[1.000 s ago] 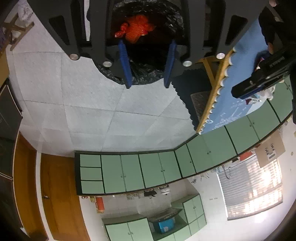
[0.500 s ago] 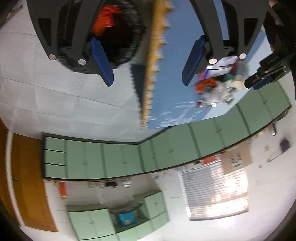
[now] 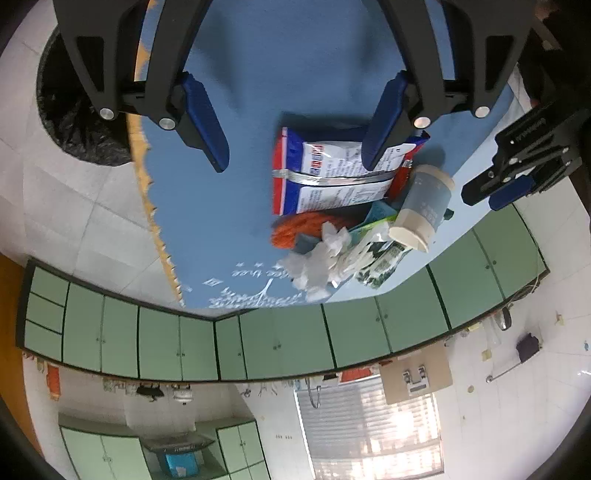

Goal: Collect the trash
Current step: 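Move both grippers back to the remaining trash on the table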

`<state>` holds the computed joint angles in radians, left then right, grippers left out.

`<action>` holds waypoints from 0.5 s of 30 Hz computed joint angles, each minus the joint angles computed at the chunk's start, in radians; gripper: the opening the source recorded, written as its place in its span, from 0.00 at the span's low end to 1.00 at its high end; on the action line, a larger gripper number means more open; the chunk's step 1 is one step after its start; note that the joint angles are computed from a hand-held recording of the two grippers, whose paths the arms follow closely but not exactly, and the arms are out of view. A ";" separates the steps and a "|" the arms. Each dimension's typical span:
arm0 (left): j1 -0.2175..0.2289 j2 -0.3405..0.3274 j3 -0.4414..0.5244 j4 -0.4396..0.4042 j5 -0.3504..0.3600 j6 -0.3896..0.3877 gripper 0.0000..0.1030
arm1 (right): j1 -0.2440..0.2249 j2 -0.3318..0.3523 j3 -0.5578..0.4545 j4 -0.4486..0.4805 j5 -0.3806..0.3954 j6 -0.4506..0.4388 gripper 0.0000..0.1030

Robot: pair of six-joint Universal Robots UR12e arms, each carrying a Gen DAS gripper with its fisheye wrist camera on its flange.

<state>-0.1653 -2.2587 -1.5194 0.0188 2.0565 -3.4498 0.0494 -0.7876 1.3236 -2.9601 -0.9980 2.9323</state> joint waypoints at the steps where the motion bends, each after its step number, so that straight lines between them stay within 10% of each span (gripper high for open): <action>1: 0.001 0.001 -0.004 0.002 0.002 -0.003 0.57 | 0.005 0.003 -0.009 0.016 -0.007 -0.007 0.70; 7: 0.008 0.009 -0.020 0.013 0.002 -0.022 0.57 | 0.024 0.023 -0.061 0.123 -0.070 -0.023 0.68; 15: 0.014 0.006 -0.012 -0.003 -0.011 -0.042 0.58 | 0.041 0.029 -0.080 0.212 -0.127 -0.077 0.41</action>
<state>-0.1518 -2.2530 -1.5314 0.0156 2.0452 -3.4922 0.0906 -0.7589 1.2435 -2.7477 -1.1252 2.8549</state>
